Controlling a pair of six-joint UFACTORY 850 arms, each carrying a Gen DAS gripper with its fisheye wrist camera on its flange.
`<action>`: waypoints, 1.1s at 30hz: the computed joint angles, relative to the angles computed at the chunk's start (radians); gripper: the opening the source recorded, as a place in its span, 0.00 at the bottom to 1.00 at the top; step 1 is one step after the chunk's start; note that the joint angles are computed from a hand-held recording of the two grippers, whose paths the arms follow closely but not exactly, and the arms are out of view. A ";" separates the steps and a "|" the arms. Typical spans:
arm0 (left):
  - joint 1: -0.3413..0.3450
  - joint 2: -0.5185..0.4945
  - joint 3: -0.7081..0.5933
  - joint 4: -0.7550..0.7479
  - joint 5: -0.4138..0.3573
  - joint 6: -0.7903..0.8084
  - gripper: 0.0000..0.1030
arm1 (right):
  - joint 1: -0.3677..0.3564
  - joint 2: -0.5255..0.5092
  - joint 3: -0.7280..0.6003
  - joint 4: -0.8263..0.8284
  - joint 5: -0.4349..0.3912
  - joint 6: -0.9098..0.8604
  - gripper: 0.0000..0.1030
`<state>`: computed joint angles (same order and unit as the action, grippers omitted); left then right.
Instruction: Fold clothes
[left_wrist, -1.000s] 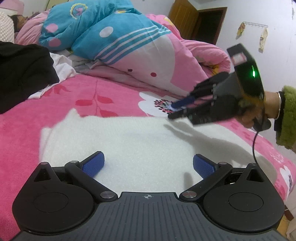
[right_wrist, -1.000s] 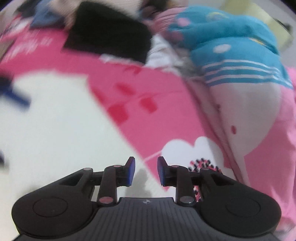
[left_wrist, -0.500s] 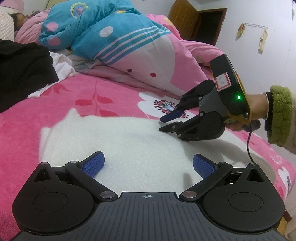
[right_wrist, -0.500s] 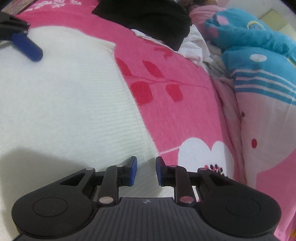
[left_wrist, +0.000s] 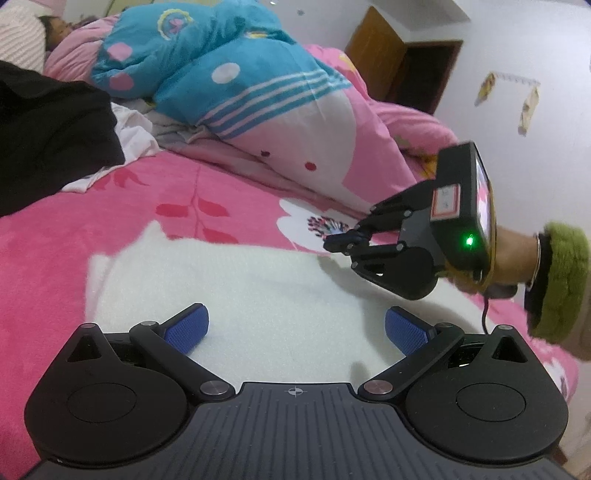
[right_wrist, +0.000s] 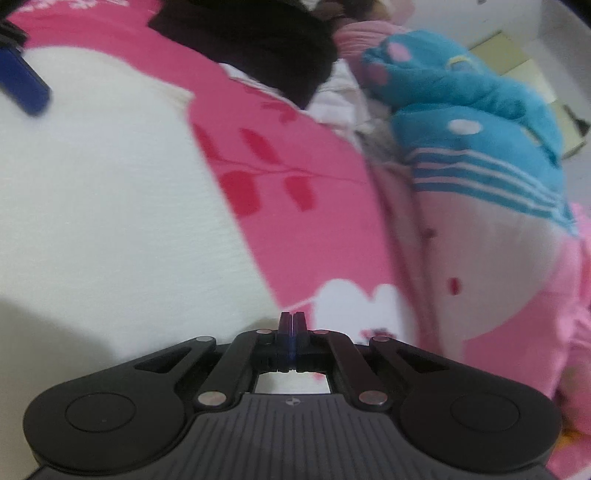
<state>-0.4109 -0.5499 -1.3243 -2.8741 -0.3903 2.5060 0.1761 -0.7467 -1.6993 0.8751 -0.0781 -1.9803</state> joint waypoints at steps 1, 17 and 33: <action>0.001 0.000 0.000 -0.001 0.000 -0.004 1.00 | -0.004 -0.004 -0.010 0.014 -0.025 -0.013 0.00; -0.005 -0.003 -0.007 -0.035 0.021 0.047 1.00 | -0.034 -0.202 -0.433 -0.527 -0.606 0.631 0.28; -0.002 0.004 0.006 -0.019 -0.005 0.024 1.00 | -0.006 -0.073 -0.196 -0.538 -0.356 0.561 0.02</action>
<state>-0.4126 -0.5461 -1.3180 -2.8932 -0.3949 2.5296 0.1704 -0.8192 -1.8951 0.3374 -0.4343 -1.4188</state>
